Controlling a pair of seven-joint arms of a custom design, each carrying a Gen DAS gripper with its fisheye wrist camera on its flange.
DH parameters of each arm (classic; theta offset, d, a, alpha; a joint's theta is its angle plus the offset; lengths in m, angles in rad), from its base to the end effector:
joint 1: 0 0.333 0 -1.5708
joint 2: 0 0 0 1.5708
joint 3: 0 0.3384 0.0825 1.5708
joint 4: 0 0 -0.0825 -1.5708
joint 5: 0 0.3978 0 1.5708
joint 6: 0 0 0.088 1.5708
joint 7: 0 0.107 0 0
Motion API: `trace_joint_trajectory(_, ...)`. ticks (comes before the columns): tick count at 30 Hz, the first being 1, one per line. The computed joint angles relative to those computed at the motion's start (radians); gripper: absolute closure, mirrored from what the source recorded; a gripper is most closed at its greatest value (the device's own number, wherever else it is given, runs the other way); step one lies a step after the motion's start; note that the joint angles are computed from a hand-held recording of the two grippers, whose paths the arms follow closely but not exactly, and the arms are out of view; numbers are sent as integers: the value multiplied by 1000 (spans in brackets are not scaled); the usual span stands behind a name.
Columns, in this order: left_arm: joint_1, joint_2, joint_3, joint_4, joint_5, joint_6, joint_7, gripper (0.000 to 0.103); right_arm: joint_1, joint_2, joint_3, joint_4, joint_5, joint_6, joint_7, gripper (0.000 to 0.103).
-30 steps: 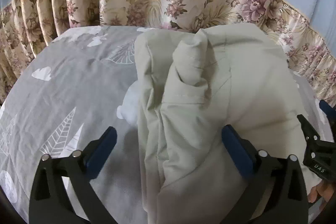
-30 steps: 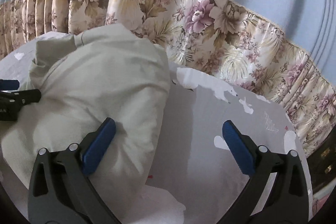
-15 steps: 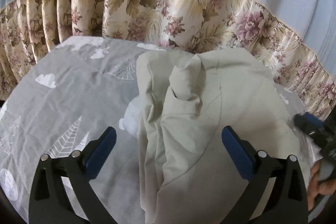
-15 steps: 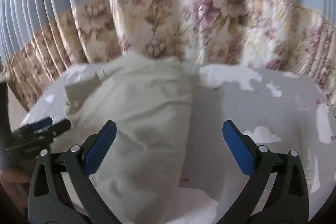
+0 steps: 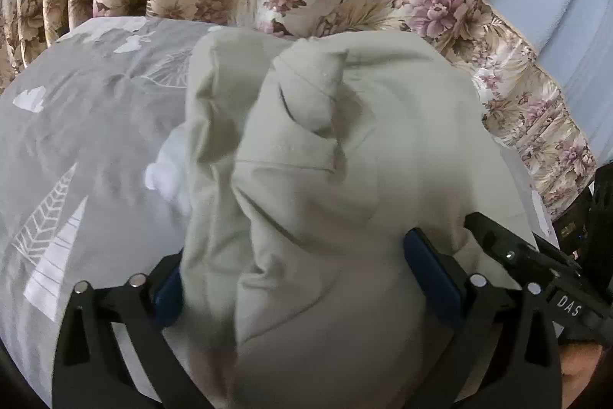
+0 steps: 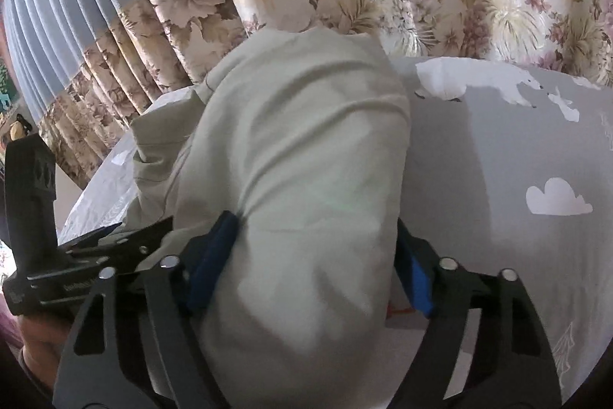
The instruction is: Fold large clothes
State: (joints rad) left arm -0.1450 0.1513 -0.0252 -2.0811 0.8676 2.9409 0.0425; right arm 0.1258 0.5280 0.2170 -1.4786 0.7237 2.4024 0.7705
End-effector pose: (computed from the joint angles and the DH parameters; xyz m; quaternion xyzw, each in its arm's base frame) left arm 0.6022 -0.1532 0.4339 -0.8088 0.4449 -0.3288 0.1993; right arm 0.7242 0.2284 0.4351 -0.8265 0.4159 0.0216 0.3789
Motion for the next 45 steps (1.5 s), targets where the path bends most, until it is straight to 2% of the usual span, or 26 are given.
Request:
trace_joint_trajectory(2,2,4,2,2,2,19,4,19,-1,-12,7,-21,11,30,-28,39)
trace_joint_trajectory(6,-10,9,10,13,21,30,-2,30,-3,-27,16,-44,34,69,-71,53)
trace_joint_trajectory(8,-20,9,19,20,56,28,-27,40,-4,-31,19,-50,43,86,-93,59)
trace_joint_trajectory(13,-21,27,-15,80,46,-11,97,56,-8,-63,17,-62,49,130,-159,64)
trace_joint_trajectory(15,-24,56,-28,124,5,8,164,57,-16,-79,15,-70,55,166,-205,65)
trace_joint_trajectory(18,-60,158,-31,265,-55,23,233,58,-38,-78,-4,-38,56,193,-231,66)
trace_joint_trajectory(20,-69,230,-45,361,-130,16,288,57,-45,-45,-35,7,15,227,-220,65)
trace_joint_trajectory(21,-76,281,-57,431,-175,-14,317,56,-46,-33,-44,20,-11,239,-211,64)
trace_joint_trajectory(22,-90,308,-53,472,-203,-50,330,50,-36,1,-73,52,-70,257,-183,61)
trace_joint_trajectory(23,-118,336,-33,516,-220,-102,318,37,-33,28,-91,76,-116,265,-154,56)
trace_joint_trajectory(24,-166,355,15,545,-214,-154,260,28,-28,55,-110,98,-160,267,-119,53)
trace_joint_trajectory(25,-200,360,50,555,-204,-184,226,14,-27,89,-135,134,-202,241,-58,48)
trace_joint_trajectory(26,-223,363,75,557,-187,-202,201,9,-45,97,-124,136,-198,239,-37,33)
trace_joint_trajectory(28,-252,350,105,536,-137,-229,179,5,-84,63,-83,66,-168,335,-36,11)
trace_joint_trajectory(29,-271,339,123,522,-95,-253,156,3,-98,44,-66,35,-172,355,-45,8)
trace_joint_trajectory(31,-271,298,121,468,-38,-256,125,3,-115,5,-48,-13,-191,341,-48,3)
trace_joint_trajectory(34,-273,208,123,358,71,-266,46,3,-146,-58,-17,-99,-171,308,-104,3)
trace_joint_trajectory(35,-278,167,127,311,121,-272,6,3,-155,-83,-8,-138,-152,327,-135,3)
trace_joint_trajectory(38,-298,38,137,171,320,-300,-192,4,-182,-168,19,-236,-50,357,-233,3)
trace_joint_trajectory(39,-298,1,133,133,382,-309,-260,4,-198,-194,34,-254,21,350,-261,3)
trace_joint_trajectory(40,-302,-42,123,90,444,-340,-324,4,-222,-228,52,-267,113,306,-280,3)
trace_joint_trajectory(42,-294,-96,92,42,475,-393,-349,4,-198,-269,34,-291,147,293,-239,3)
trace_joint_trajectory(43,-293,-125,72,18,472,-437,-345,4,-174,-300,27,-323,117,326,-167,3)
trace_joint_trajectory(44,-290,-146,52,2,480,-473,-347,4,-123,-327,-15,-354,95,346,-106,3)
trace_joint_trajectory(45,-290,-175,28,-24,508,-519,-365,3,-106,-357,-22,-387,128,366,-116,3)
